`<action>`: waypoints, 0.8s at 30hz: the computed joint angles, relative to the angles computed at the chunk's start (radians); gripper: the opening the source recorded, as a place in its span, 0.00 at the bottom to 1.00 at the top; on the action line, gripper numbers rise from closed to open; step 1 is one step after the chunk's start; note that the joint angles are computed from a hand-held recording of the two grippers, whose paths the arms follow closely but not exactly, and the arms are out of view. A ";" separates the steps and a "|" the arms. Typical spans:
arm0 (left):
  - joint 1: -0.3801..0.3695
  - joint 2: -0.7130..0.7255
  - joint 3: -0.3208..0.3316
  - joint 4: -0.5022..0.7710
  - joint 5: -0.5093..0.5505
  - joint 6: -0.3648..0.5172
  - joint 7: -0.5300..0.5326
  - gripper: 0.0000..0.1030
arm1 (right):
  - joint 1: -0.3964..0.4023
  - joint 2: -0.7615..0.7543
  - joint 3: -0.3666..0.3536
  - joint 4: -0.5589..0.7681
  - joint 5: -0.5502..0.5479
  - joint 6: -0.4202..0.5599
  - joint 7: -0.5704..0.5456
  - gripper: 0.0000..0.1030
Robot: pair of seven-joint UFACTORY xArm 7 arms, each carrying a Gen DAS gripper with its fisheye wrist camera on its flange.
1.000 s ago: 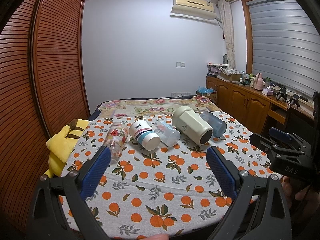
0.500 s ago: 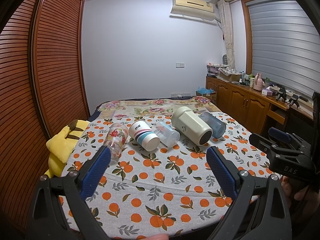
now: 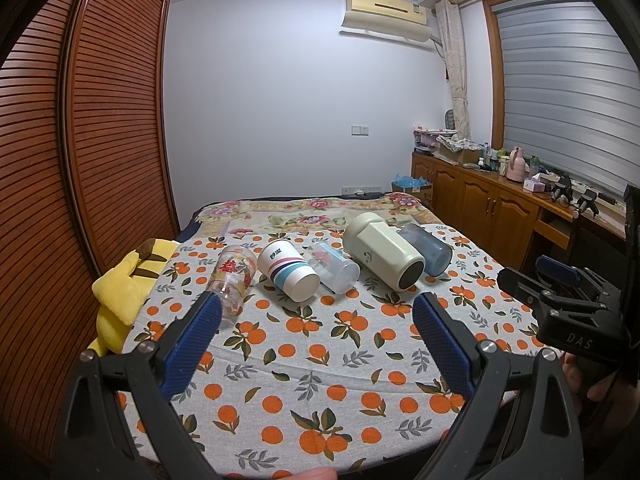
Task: Flip cup upright
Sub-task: 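Move the left gripper down onto the lying clear glass cup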
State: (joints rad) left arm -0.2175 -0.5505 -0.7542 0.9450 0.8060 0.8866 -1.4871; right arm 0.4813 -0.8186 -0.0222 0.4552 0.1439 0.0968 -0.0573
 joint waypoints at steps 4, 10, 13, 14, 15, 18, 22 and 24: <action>-0.006 0.002 0.004 -0.001 0.003 0.000 -0.003 0.94 | -0.001 0.000 0.000 -0.002 -0.001 -0.002 0.001 0.92; -0.027 0.007 0.029 0.004 -0.014 -0.006 0.025 0.94 | 0.001 0.014 0.005 0.006 -0.001 0.005 0.005 0.92; -0.035 0.006 0.051 -0.017 -0.021 -0.031 0.031 0.94 | 0.012 0.043 0.005 0.014 -0.002 -0.003 0.000 0.92; -0.036 0.007 0.058 -0.022 -0.023 -0.037 0.034 0.94 | 0.021 0.061 0.002 0.022 -0.001 -0.007 -0.003 0.92; -0.036 0.007 0.068 -0.035 -0.023 -0.050 0.036 0.94 | 0.026 0.071 0.000 0.024 0.000 -0.011 -0.006 0.92; -0.037 0.012 0.091 -0.058 -0.027 -0.068 0.047 0.94 | 0.051 0.122 -0.009 0.046 0.002 -0.027 -0.023 0.92; -0.041 0.032 0.143 -0.089 -0.044 -0.099 0.080 0.94 | 0.093 0.202 -0.027 0.093 0.009 -0.048 -0.052 0.92; -0.045 0.042 0.175 -0.105 -0.052 -0.119 0.101 0.94 | 0.114 0.247 -0.037 0.122 0.017 -0.057 -0.067 0.92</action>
